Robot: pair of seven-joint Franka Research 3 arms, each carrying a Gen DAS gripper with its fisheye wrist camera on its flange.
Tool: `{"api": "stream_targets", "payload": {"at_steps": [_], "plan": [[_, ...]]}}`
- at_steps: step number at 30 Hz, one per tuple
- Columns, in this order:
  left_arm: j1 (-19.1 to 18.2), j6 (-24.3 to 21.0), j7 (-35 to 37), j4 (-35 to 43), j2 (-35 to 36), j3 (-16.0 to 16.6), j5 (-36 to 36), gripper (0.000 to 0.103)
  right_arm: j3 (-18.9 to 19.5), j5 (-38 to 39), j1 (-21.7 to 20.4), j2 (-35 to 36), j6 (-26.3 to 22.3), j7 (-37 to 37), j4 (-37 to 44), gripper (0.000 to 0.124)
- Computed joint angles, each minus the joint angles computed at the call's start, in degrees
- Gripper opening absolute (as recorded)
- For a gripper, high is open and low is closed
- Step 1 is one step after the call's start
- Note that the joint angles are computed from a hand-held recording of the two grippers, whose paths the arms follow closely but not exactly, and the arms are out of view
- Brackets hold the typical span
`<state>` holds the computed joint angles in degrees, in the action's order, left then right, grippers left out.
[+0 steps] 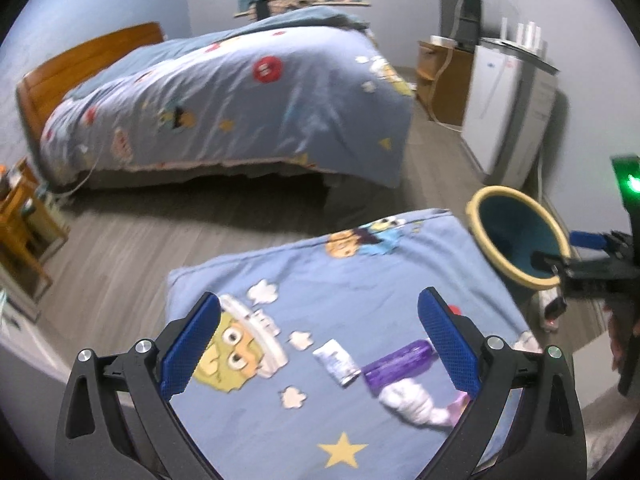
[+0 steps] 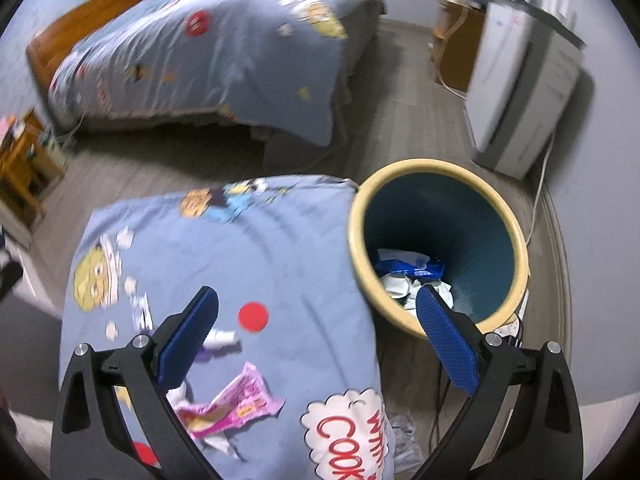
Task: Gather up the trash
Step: 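Move both open tools back toward the remaining trash on the cushion, then grasp the pink wrapper with the right gripper while the left grasps the purple spray bottle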
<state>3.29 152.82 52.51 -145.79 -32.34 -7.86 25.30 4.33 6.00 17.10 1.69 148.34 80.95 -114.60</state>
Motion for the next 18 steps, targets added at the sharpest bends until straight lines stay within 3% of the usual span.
{"api": "stream_targets", "payload": {"at_steps": [4,18], "plan": [[1.84,-0.74,-1.78,-1.64,-1.57,-0.66,1.54,0.098,0.67,-1.89,0.89,-0.77,-1.35,1.49,-1.74,0.097],[-0.09,-0.03,0.34,-3.35,-1.82,2.52,-2.96,0.098,2.32,-10.37,4.49,0.88,-5.8,9.82,-4.54,0.097]]}}
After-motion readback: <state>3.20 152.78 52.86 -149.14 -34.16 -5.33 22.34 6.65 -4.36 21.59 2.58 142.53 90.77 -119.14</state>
